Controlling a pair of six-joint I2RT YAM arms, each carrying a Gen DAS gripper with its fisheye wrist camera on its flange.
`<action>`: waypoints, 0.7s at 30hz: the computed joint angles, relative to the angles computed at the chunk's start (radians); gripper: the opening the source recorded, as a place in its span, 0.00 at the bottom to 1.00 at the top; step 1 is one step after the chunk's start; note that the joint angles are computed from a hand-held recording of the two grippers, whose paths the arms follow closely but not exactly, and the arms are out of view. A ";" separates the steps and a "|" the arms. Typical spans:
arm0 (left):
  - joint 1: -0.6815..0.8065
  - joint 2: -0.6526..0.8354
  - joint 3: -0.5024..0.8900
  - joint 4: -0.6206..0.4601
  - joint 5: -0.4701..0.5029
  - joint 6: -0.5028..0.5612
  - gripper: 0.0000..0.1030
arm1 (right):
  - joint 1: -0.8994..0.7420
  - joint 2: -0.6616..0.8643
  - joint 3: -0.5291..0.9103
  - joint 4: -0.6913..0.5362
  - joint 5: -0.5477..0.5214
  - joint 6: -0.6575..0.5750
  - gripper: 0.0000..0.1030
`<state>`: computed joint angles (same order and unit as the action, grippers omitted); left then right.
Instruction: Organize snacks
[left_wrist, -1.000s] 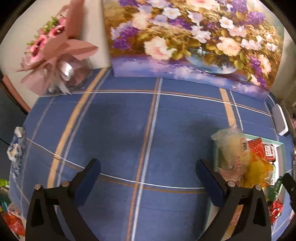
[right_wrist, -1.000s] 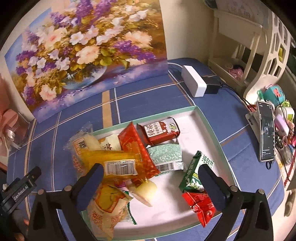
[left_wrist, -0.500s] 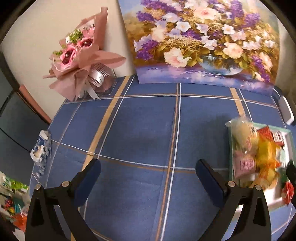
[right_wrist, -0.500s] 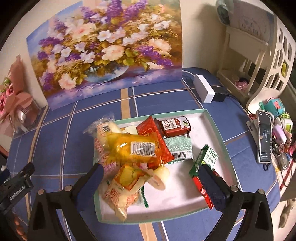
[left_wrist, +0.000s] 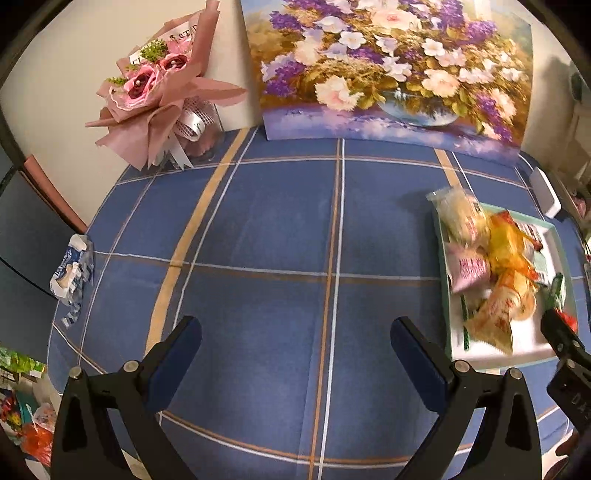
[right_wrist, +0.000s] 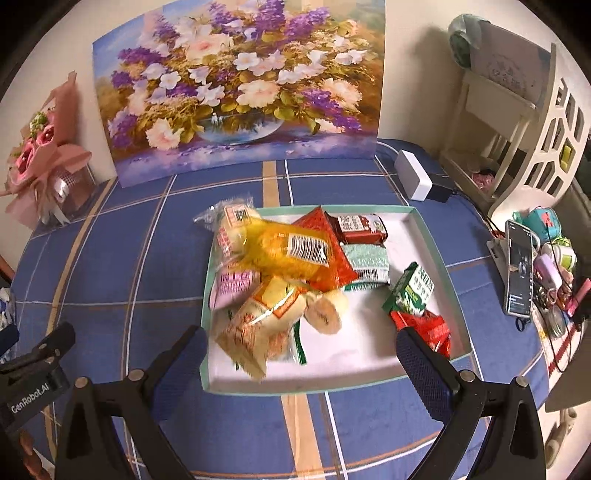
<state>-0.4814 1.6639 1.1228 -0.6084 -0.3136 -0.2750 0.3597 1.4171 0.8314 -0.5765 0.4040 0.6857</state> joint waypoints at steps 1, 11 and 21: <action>0.000 -0.006 -0.007 0.000 0.004 0.001 0.99 | 0.007 -0.002 -0.004 -0.002 0.002 0.005 1.00; -0.004 -0.066 -0.084 0.006 0.034 0.003 0.99 | 0.051 -0.019 -0.031 -0.012 0.012 0.038 1.00; 0.022 -0.034 -0.075 0.011 0.066 -0.002 0.99 | 0.050 0.006 -0.028 0.000 0.002 0.023 1.00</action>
